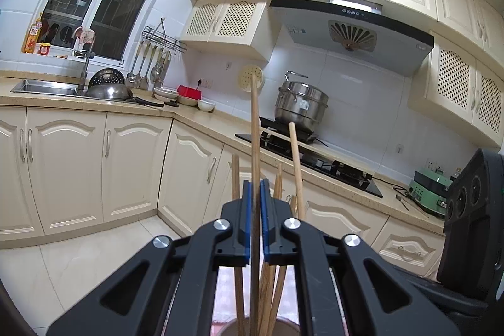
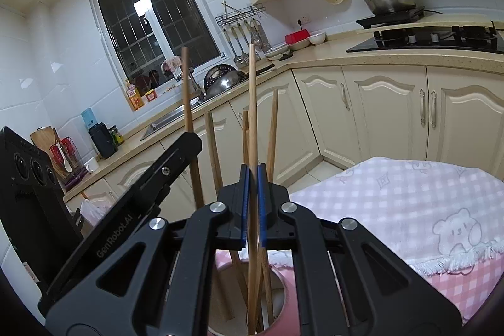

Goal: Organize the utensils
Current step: 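Move both open tools back down to the table beside the cup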

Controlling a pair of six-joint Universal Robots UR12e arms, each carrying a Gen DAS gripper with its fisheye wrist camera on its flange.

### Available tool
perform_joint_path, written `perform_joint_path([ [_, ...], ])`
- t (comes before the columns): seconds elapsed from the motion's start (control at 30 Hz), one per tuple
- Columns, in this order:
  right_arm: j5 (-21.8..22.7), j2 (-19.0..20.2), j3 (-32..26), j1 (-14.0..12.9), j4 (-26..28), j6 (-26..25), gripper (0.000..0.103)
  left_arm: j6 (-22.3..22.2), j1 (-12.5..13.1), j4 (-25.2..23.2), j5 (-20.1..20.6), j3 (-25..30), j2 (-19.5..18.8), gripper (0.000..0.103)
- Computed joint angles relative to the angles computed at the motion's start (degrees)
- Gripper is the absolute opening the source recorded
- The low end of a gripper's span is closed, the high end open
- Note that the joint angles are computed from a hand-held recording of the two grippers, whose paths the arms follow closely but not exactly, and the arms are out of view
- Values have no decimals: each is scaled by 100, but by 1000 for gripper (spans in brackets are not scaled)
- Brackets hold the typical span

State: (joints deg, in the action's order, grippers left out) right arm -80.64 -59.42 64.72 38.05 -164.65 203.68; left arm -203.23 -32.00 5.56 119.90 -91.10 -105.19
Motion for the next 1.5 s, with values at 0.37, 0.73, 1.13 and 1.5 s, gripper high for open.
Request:
perform_joint_path([
  [0.37,-221,-391,598,-105,-68,604,86,-248,-42,-314,30,-340,395,85],
  [0.73,-609,-870,996,-155,312,549,97,247,-373,-983,432,-373,695,98],
  [1.13,-776,-1299,1342,-180,1051,372,97,-174,-532,-1589,510,-545,952,98],
  [1.5,-872,-1531,1579,-224,1867,268,97,-508,-684,-2648,321,-508,985,98],
])
